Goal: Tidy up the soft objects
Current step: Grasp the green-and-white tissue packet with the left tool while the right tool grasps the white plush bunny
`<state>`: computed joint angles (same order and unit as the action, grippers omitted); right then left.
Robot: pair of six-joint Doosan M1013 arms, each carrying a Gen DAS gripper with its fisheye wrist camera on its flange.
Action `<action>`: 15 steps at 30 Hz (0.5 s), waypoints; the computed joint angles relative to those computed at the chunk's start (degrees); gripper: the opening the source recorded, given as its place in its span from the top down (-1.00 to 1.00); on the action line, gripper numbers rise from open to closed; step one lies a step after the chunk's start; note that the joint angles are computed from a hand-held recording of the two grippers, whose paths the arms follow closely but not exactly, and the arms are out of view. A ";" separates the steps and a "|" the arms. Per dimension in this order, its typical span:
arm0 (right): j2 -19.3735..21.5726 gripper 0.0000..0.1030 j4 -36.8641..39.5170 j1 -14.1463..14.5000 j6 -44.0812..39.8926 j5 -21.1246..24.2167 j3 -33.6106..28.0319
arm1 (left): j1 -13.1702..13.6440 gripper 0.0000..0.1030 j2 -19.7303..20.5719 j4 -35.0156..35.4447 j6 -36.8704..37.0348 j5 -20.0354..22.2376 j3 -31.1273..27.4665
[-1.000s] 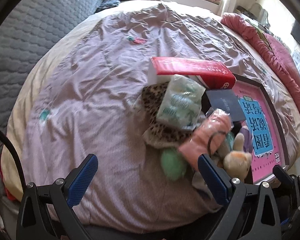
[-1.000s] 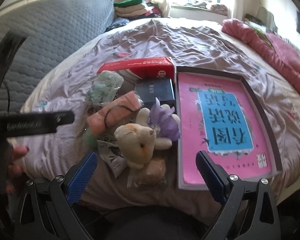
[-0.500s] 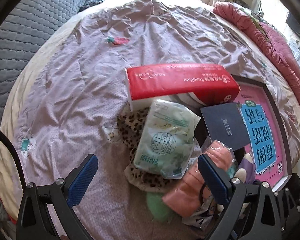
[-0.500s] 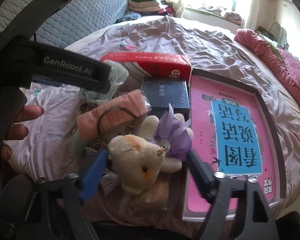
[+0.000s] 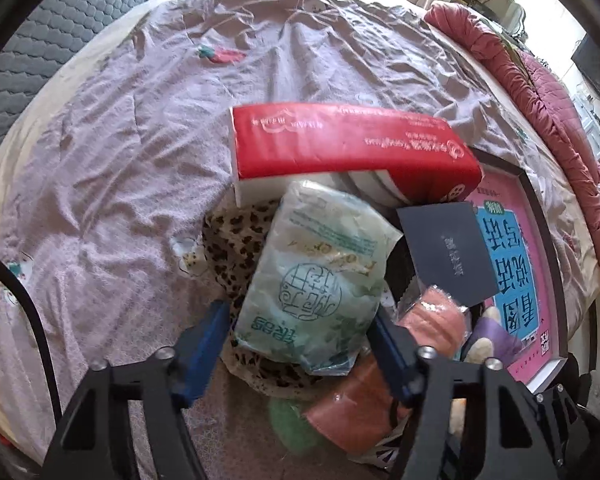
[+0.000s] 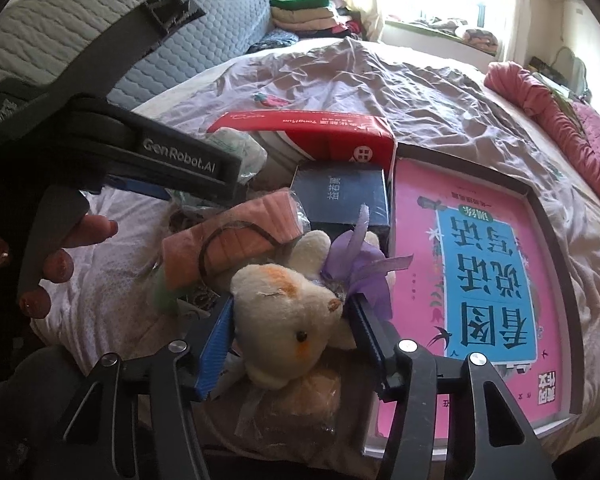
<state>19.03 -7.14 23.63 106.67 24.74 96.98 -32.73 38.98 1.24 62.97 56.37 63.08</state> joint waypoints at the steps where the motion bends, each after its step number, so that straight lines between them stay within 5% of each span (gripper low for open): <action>1: -0.13 -0.13 0.64 -0.09 -0.41 -0.12 0.12 | 0.05 -0.13 -0.06 -0.43 0.30 -0.34 0.22; 5: -0.60 0.03 2.25 -0.36 -1.96 -0.92 0.49 | 0.21 -0.12 -0.99 -2.28 1.98 -2.56 1.61; 15: -1.89 0.03 7.23 -0.82 -6.20 -3.41 1.56 | 1.08 -0.11 -5.13 -3.77 0.84 -6.66 6.37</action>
<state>17.14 0.09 22.81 100.47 21.33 98.54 -31.65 33.85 -2.52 63.81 49.71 69.46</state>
